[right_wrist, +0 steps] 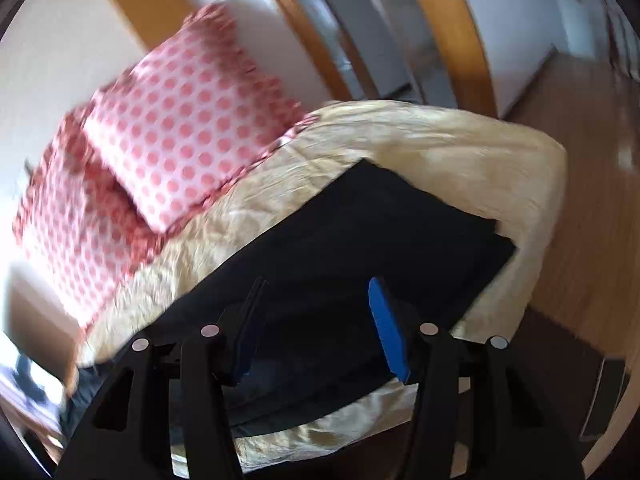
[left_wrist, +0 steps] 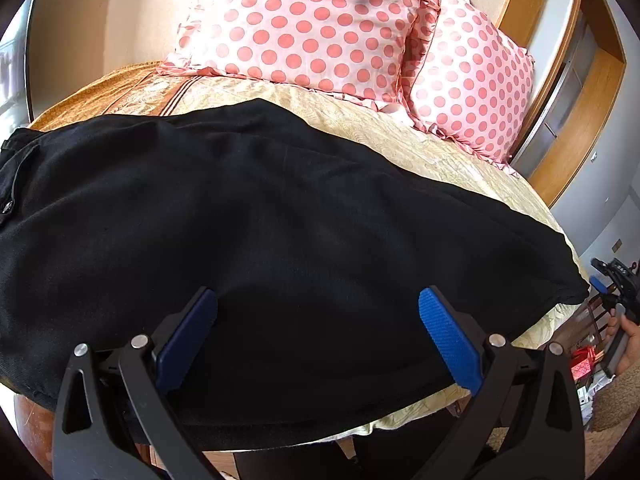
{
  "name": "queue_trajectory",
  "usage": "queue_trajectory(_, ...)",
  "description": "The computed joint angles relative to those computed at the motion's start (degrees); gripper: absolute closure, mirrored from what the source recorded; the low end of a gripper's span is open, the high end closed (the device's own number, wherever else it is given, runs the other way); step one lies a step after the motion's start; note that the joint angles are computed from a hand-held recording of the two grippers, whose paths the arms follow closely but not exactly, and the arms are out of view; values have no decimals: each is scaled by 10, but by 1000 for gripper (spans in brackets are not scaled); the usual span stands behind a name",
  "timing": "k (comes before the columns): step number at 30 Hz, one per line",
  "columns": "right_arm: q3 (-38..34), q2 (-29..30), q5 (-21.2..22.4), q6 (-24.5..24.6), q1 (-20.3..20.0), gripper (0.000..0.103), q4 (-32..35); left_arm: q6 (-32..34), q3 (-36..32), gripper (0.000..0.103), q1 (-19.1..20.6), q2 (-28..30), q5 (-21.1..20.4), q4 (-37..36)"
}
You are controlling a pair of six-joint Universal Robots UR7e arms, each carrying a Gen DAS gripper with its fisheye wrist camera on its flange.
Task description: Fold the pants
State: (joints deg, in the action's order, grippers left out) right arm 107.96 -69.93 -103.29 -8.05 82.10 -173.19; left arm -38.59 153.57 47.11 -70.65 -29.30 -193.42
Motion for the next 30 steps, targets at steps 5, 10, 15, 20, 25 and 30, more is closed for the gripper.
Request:
queue_trajectory(5,-10,-9,-4,82,-34,49,-7,-1,-13,2,-1,3,16,50)
queue_trajectory(10,-21,0,16,92,-45,50,1,-3,-13,2,-1,2,15,55)
queue_trajectory(15,-25,2,1,89,-42,51,16,10,-9,2,4,1,1,21)
queue_trajectory(20,-33,21,-35,60,-30,68,3,10,-13,2,5,0,2,29)
queue_trajectory(25,-52,33,-28,55,-36,92,18,5,-15,2,4,-3,4,41)
queue_trajectory(30,-29,23,-49,38,-25,98,-33,7,-11,2,5,-6,-5,28)
